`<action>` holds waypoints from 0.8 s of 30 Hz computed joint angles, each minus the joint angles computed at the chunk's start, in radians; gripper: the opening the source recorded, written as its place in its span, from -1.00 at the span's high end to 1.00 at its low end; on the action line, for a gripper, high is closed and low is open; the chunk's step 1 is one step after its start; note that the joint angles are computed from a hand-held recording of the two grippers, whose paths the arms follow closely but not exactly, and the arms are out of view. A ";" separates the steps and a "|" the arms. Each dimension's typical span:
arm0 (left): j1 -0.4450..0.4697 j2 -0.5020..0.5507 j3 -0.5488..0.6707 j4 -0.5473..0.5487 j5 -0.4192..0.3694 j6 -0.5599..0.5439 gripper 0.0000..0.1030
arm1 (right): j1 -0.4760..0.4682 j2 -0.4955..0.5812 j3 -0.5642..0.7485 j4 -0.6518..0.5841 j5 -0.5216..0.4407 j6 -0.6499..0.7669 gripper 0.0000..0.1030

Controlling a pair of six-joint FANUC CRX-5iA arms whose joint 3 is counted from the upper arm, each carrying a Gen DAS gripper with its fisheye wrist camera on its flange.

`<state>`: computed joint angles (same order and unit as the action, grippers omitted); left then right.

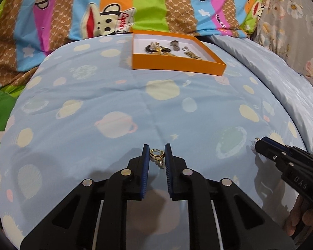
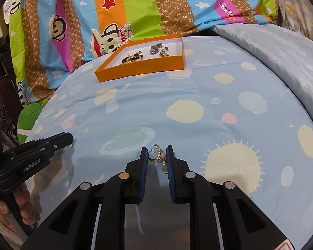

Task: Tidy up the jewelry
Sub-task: 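Grasp the gold drop earring with the left gripper while the right gripper holds the pearl earring, then carry both drop earrings over the orange box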

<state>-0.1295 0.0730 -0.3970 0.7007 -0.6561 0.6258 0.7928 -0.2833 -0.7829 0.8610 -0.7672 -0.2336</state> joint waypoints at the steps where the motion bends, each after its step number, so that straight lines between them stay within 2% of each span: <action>1: 0.006 -0.005 -0.004 0.000 0.001 0.000 0.73 | 0.001 0.003 0.004 0.000 0.000 0.005 0.68; 11: 0.026 0.010 0.040 0.030 -0.038 -0.002 0.73 | -0.036 0.013 0.044 0.029 0.016 0.037 0.68; 19: 0.009 0.050 0.123 0.106 -0.015 -0.026 0.73 | -0.144 0.035 0.095 0.110 0.069 0.082 0.68; 24: -0.008 0.096 0.195 0.115 0.001 -0.014 0.73 | -0.227 0.075 0.142 0.125 0.122 0.141 0.68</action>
